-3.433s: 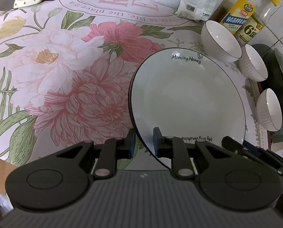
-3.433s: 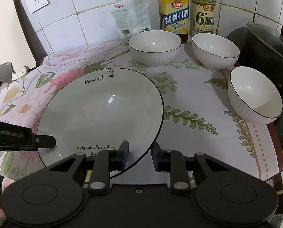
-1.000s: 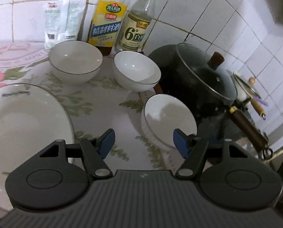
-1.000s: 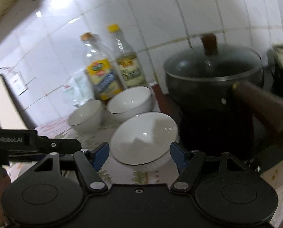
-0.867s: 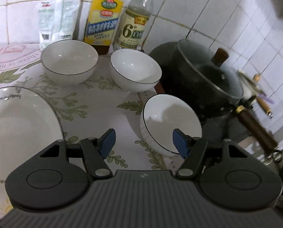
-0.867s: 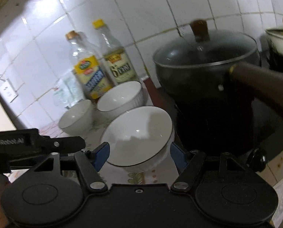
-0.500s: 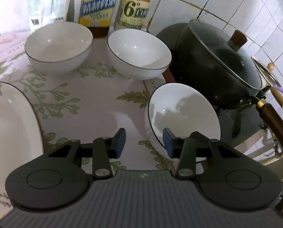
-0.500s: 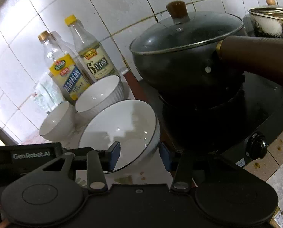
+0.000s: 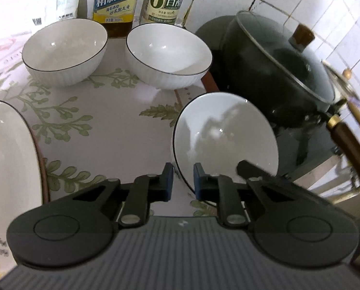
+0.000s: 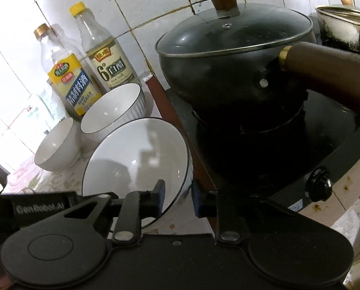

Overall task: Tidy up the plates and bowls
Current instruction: 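Carry the white bowl with both grippers and lower it beside the plate stack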

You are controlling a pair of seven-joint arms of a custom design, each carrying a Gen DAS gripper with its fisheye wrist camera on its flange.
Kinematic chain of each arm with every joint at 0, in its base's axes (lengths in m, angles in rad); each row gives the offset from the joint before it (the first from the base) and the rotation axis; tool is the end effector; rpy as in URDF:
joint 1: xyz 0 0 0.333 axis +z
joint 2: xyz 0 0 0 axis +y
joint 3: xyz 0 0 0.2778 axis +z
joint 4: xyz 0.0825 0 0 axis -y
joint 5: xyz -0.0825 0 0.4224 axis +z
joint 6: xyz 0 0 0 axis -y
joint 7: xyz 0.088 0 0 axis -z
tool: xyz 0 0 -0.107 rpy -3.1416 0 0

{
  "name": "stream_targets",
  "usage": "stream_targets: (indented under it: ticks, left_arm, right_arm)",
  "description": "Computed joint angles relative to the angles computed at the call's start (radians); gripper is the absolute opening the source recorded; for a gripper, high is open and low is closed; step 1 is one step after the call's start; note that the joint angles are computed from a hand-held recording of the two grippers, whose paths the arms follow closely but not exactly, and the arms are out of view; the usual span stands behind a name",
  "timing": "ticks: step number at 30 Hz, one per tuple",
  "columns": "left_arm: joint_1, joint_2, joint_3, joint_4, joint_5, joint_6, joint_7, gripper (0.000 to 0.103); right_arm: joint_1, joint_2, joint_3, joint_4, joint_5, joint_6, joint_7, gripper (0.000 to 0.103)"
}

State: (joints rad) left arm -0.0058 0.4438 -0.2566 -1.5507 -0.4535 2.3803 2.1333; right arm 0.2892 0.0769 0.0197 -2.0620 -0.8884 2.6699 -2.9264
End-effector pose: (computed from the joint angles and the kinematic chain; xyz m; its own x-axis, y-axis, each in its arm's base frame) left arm 0.7140 -0.1712 0.3944 -0.5325 -0.8026 0.2688 -0.7872 0.3528 -0.5059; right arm 0.5915 0.2129 0.3890 -0.5586 -0.7452 -0.3643 -0.4816 0.6489 -0.5890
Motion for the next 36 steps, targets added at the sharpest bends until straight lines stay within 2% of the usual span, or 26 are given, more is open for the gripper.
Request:
stream_targets:
  ticks: [5,11,16,25,31,36]
  left_arm:
    - [0.017,-0.059,0.006,-0.05,-0.024,-0.016,-0.005,0.016]
    - [0.026,-0.133,0.032,-0.102,-0.029,-0.055,-0.002,0.016]
    - [0.036,-0.185,0.058,-0.14,-0.035,-0.076,0.006,0.016]
    - [0.045,-0.235,0.092,-0.2,-0.032,-0.07,0.007,0.016]
    - [0.03,-0.272,0.101,-0.283,0.012,0.032,-0.015,0.015]
    - [0.039,-0.241,0.105,-0.254,0.024,-0.002,-0.043,0.016]
  right_arm:
    - [-0.008,-0.046,0.011,-0.035,0.051,0.029,-0.017,0.024]
    - [-0.006,-0.075,0.043,-0.024,0.152,-0.003,-0.13,0.024]
    - [0.0,-0.085,0.059,-0.007,0.217,0.004,-0.226,0.024]
    - [0.024,-0.047,0.064,0.048,0.337,0.015,-0.422,0.024]
    - [0.039,0.0,0.055,0.07,0.414,0.043,-0.499,0.023]
    - [0.053,0.026,0.046,0.085,0.464,0.044,-0.551,0.023]
